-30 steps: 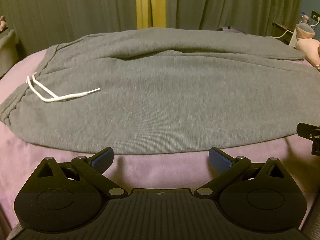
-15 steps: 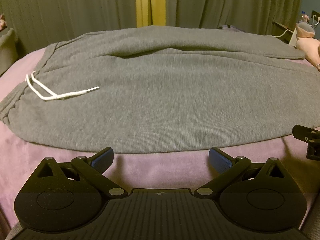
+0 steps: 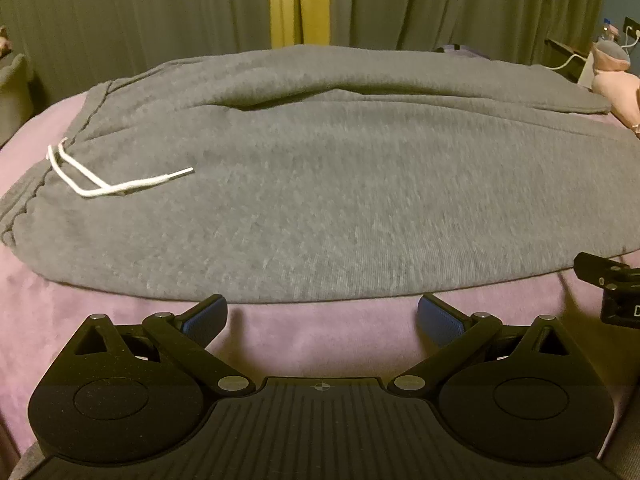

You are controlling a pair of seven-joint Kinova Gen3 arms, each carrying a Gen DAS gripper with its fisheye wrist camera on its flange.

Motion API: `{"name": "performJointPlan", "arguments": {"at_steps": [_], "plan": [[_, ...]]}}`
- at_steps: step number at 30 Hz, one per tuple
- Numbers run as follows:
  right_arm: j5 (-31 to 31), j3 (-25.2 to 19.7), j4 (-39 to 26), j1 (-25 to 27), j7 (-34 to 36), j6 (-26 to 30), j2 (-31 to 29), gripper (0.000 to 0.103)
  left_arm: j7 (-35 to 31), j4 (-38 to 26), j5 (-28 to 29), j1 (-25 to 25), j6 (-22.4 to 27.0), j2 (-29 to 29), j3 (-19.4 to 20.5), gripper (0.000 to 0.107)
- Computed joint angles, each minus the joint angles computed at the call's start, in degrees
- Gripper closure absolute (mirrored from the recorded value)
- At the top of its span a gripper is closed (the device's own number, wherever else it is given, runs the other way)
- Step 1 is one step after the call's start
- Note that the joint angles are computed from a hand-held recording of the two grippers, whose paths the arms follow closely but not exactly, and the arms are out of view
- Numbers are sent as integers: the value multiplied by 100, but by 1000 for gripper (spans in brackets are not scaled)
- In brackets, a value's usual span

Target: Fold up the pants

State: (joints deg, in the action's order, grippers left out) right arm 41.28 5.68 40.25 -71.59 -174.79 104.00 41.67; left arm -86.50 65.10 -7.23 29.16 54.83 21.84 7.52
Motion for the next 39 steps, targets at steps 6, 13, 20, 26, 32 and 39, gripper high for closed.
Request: {"name": "performJointPlan", "arguments": {"at_steps": [6,13,20,26,32,39], "plan": [[-414,541,133,-159,43,-304,-2,4,-12,-66,90,-42,53,39,14,4],[-384,398,523,-101,-336,-620,-183,4,-30,-52,187,-85,45,28,29,4],[-516,520,1645,-130,-1378,-1574,-867,4,221,95,304,-138,-275,-124,-9,4],[-469,-309,2537,810,-2645,-2015,-1458,4,1255,-5,-445,221,-832,26,-334,4],[-381,-913,3238,1548,-3099,-2616,-1881,4,2482,-704,-1353,685,-870,670,-898,4],[-461,-1578,3088,2804,-2219,-2979,-2298,4,3546,-331,-2568,1201,-1328,859,-1525,4]]}}
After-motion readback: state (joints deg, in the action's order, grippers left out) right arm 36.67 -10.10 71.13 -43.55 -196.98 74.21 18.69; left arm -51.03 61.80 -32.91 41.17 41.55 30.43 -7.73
